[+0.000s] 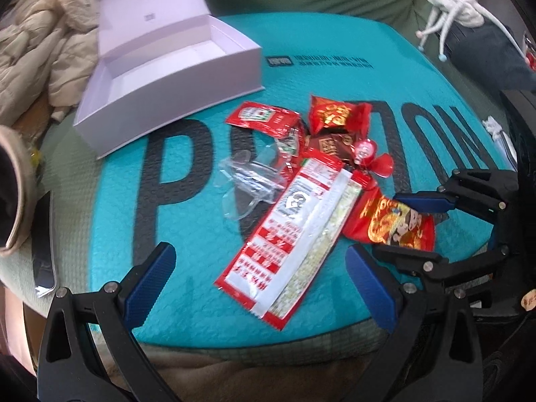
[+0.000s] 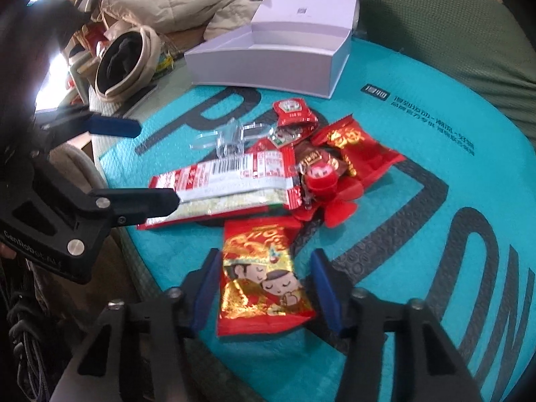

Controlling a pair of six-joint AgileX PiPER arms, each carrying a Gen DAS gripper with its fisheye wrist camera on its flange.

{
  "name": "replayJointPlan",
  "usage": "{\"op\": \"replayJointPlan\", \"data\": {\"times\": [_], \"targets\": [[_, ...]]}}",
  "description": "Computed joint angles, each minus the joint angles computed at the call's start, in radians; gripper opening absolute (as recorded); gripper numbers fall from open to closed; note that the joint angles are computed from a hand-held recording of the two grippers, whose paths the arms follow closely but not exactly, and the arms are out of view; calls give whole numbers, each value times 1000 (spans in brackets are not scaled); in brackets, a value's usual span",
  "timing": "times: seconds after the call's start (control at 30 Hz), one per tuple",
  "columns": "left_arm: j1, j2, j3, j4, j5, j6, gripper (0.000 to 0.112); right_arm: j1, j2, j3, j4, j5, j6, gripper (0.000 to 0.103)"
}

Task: Organize objects
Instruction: 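Grasp the cartoon snack packet with the right gripper while the left grasps the white-red rice bar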

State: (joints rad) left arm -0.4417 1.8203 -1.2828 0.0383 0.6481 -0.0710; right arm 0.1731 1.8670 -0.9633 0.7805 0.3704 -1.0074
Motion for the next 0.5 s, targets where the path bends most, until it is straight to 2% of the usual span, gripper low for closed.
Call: {"op": "replayJointPlan", "data": {"times": [0.2,0.5], "targets": [[-8,67,-71,-64,34,81,102,-37,-7,12,-34,-2,12,47],[-46,142,-152,13,102,53,102,-73,-12,17,-71,-11,61,47]]}}
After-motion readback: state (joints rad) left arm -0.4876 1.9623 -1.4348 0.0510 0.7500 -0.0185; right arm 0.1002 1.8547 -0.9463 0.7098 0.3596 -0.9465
